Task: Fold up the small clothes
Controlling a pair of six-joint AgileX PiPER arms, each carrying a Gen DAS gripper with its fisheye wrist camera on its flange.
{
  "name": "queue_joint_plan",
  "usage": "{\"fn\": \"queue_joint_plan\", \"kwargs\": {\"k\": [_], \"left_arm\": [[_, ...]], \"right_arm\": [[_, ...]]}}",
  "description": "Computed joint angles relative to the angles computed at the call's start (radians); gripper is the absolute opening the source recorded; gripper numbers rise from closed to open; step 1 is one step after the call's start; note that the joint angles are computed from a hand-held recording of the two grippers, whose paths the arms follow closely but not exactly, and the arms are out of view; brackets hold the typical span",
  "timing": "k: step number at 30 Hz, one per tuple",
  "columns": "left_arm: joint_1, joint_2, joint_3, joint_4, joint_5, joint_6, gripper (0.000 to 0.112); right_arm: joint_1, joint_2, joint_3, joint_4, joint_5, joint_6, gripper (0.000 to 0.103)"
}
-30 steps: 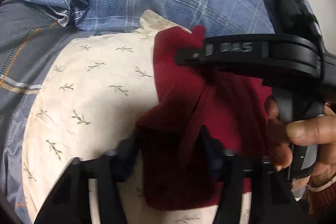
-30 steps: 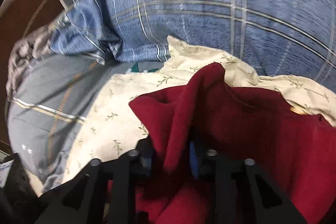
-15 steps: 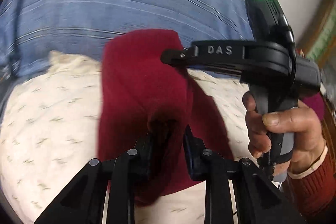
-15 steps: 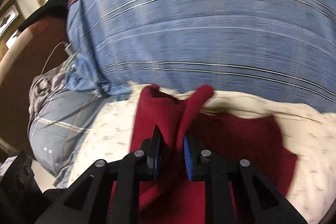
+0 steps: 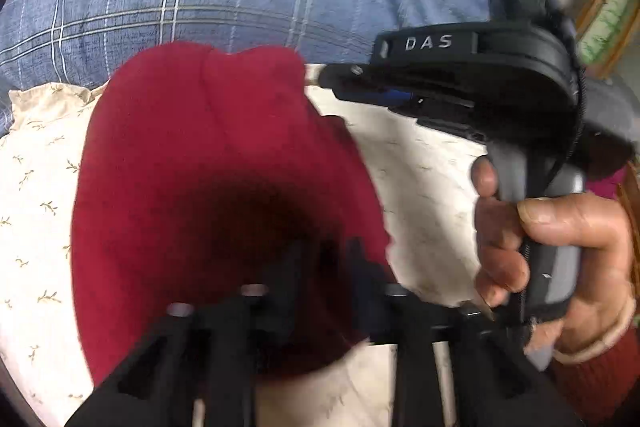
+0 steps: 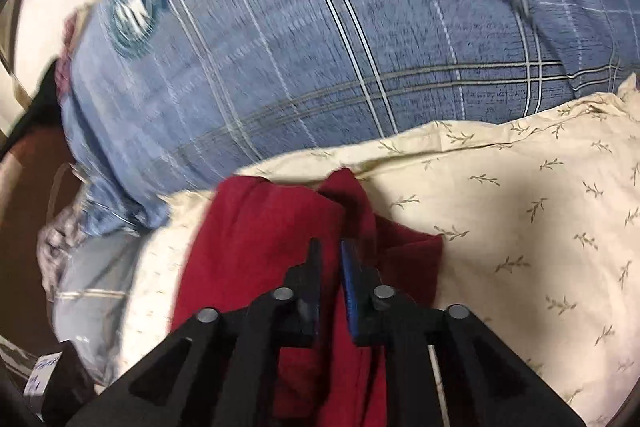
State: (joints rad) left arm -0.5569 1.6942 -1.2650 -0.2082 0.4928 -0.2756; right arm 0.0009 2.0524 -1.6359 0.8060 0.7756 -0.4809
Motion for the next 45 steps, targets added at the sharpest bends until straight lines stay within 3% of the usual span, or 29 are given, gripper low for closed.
{"fn": "queue_joint_plan", "kwargs": {"k": [1, 3, 6, 9, 12, 14, 15, 16, 18, 22, 26, 28, 30, 32, 34, 37, 41, 45], "left_arm": [[0.01, -0.038, 0.029, -0.055, 0.002, 0.055, 0.055], [0.039, -0.136, 0.114, -0.159, -0.017, 0.165, 0.06], [0.082, -0.233, 0.19, -0.108, -0.014, 0.174, 0.062], [0.077, -0.294, 0.257, 0.153, -0.014, -0.042, 0.062], [0.108, -0.301, 0.277, 0.182, 0.025, -0.099, 0.062], [0.134, -0.304, 0.284, 0.146, 0.029, -0.087, 0.062], [0.129, -0.303, 0.279, 0.168, 0.033, -0.115, 0.062], [0.113, -0.302, 0.265, 0.22, 0.046, -0.173, 0.062], [0.094, -0.312, 0.263, 0.27, 0.044, -0.227, 0.062], [0.077, -0.291, 0.249, 0.335, 0.019, -0.294, 0.062], [0.057, -0.201, 0.21, 0.397, 0.013, -0.376, 0.062], [0.05, -0.155, 0.184, 0.43, 0.037, -0.411, 0.062], [0.042, -0.145, 0.183, 0.452, 0.039, -0.428, 0.062], [0.053, -0.149, 0.189, 0.428, 0.025, -0.402, 0.062], [0.06, -0.149, 0.185, 0.411, 0.031, -0.395, 0.062], [0.068, -0.161, 0.191, 0.427, 0.027, -0.429, 0.062], [0.084, -0.189, 0.22, 0.408, 0.017, -0.432, 0.062], [0.06, -0.211, 0.229, 0.471, 0.045, -0.482, 0.062]], "right_arm": [[-0.014, -0.018, 0.031, 0.064, 0.024, -0.045, 0.05], [-0.025, -0.037, 0.077, 0.138, 0.062, -0.104, 0.061], [0.008, -0.024, 0.081, 0.112, 0.08, -0.082, 0.067], [0.04, 0.018, 0.067, 0.077, 0.066, -0.045, 0.069], [0.074, 0.055, 0.066, 0.084, 0.024, -0.032, 0.07], [0.089, 0.034, 0.093, 0.058, -0.022, -0.052, 0.063], [0.106, 0.016, 0.102, 0.009, -0.051, -0.036, 0.044], [0.114, -0.015, 0.126, -0.013, -0.082, -0.047, 0.019], [0.099, -0.072, 0.173, 0.018, -0.101, -0.111, 0.01], [0.067, -0.184, 0.261, 0.018, -0.163, -0.195, 0.009], [0.093, -0.158, 0.264, -0.239, -0.295, -0.011, 0.001], [0.061, -0.1, 0.222, -0.201, -0.223, 0.003, 0.0], [0.0, -0.11, 0.235, -0.022, -0.118, -0.065, 0.008], [-0.054, -0.143, 0.297, 0.177, -0.03, -0.242, 0.02], [-0.094, -0.206, 0.389, 0.312, 0.072, -0.377, 0.052], [-0.081, -0.232, 0.464, 0.372, 0.138, -0.437, 0.072], [-0.016, -0.151, 0.429, 0.325, 0.097, -0.344, 0.073], [0.019, -0.079, 0.4, 0.447, 0.066, -0.418, 0.07]]}}
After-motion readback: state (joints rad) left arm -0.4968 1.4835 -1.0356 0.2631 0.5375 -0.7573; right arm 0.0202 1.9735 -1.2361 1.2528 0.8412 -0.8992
